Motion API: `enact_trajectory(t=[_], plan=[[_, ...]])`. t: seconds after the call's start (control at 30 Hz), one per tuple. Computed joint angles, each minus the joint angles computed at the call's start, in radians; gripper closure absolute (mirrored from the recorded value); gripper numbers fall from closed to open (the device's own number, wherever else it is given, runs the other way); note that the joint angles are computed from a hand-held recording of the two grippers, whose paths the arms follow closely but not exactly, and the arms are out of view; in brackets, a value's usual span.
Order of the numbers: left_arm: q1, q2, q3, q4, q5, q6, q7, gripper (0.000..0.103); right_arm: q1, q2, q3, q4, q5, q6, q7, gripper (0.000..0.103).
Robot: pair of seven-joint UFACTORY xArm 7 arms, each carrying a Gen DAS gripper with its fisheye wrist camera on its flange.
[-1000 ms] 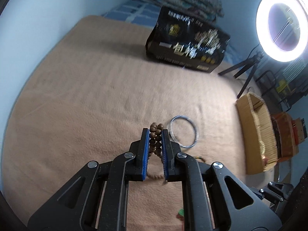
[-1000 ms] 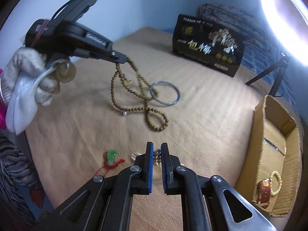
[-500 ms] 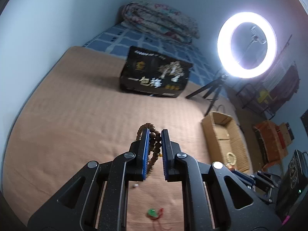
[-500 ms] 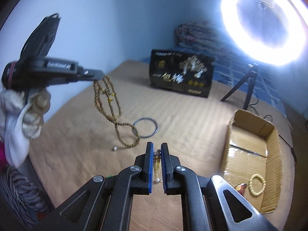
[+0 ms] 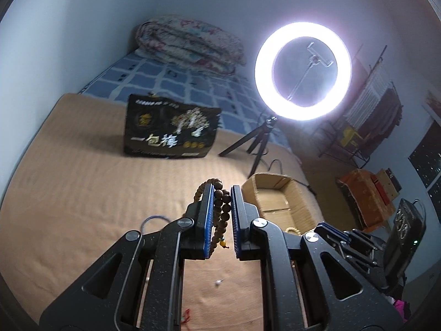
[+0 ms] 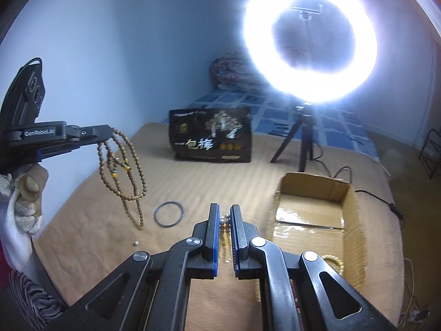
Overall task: Organize jewelry
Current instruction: 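Lift and carry the wooden beads with the left tool while the right tool carries the pearls to the box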
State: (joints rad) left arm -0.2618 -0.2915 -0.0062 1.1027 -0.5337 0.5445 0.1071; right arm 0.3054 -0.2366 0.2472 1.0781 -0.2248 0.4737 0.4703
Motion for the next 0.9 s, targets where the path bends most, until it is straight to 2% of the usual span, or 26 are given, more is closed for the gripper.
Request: enact_trajectory(t=[0.37, 0.9], plan=[[-0.029, 0.137, -0.053, 0.189, -0.018, 0.006, 0.018, 0.093, -0.057, -0.058, -0.033, -0.044, -0.001, -0.003, -0.005, 0.098], [-0.061, 0.398, -0.173, 0.469, 0.05, 0.004, -0.05, 0.093, -0.131, -0.072, -0.078, -0.079, 0.021, 0.009, -0.073, 0.098]])
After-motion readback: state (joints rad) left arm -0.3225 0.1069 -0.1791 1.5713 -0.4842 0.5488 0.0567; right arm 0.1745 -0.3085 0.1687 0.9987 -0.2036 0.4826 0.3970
